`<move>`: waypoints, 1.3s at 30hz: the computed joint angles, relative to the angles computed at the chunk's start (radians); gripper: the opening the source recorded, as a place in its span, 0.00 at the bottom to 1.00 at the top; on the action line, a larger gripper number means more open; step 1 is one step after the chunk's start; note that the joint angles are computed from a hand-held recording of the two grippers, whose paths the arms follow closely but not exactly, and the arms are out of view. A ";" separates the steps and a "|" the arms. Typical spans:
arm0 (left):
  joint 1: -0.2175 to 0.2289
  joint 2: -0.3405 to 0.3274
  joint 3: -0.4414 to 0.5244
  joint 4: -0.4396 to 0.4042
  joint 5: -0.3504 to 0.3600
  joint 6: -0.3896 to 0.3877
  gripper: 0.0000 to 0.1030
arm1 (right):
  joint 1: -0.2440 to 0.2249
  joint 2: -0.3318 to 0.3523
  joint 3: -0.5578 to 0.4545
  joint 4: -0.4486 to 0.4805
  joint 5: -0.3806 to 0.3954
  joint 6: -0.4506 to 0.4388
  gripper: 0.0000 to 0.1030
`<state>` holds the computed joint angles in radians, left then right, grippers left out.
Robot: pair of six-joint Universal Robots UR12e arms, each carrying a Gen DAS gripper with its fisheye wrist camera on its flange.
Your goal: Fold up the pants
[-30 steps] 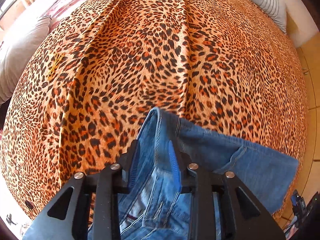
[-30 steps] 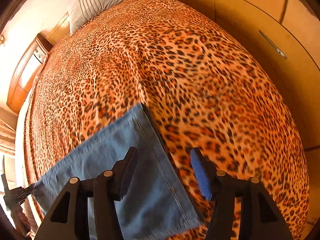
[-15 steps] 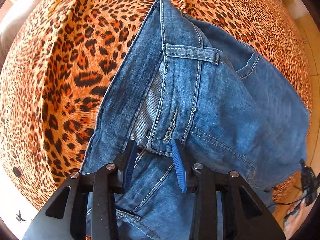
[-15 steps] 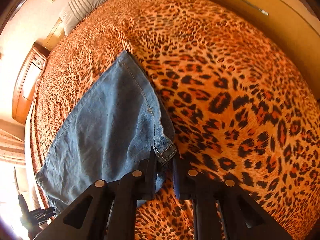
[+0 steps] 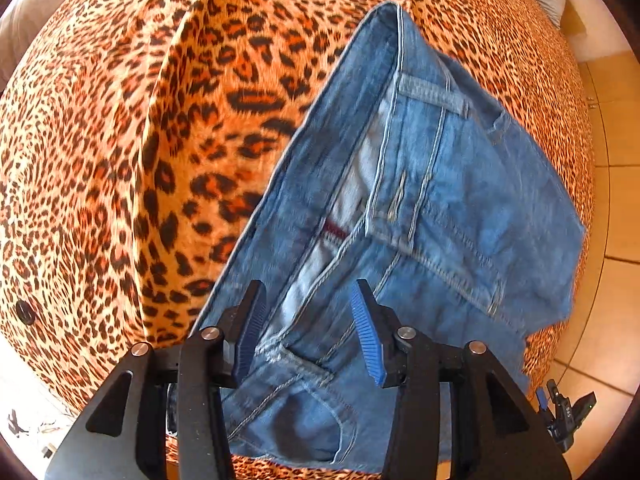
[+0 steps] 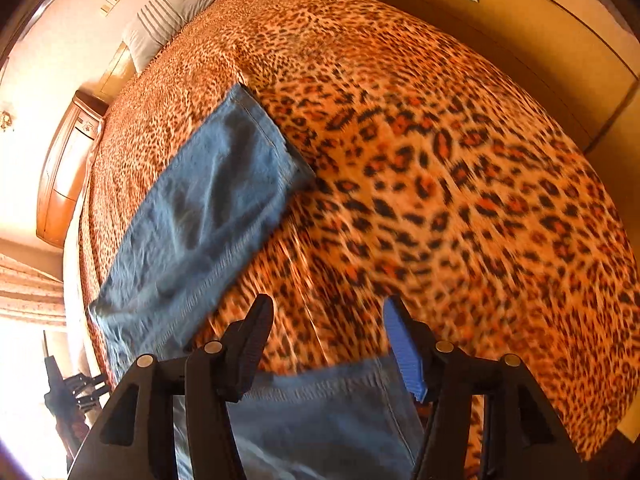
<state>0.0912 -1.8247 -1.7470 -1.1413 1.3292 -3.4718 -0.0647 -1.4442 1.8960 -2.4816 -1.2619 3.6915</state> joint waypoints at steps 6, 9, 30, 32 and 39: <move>-0.024 0.037 -0.040 -0.085 0.079 0.111 0.42 | -0.004 -0.084 0.163 -0.017 0.018 0.084 0.59; -0.022 0.105 -0.097 -0.078 0.113 0.132 0.43 | -0.001 -0.103 0.206 -0.047 0.018 0.135 0.59; 0.092 0.308 -0.371 0.080 -0.180 -0.169 0.16 | 0.049 -0.169 0.280 -0.049 -0.022 0.087 0.08; 0.072 0.325 -0.357 0.067 -0.136 -0.152 0.14 | 0.057 -0.180 0.268 -0.057 -0.032 0.072 0.06; 0.050 0.419 -0.419 -0.068 -0.062 -0.105 0.09 | 0.058 -0.240 0.295 0.042 -0.058 0.029 0.07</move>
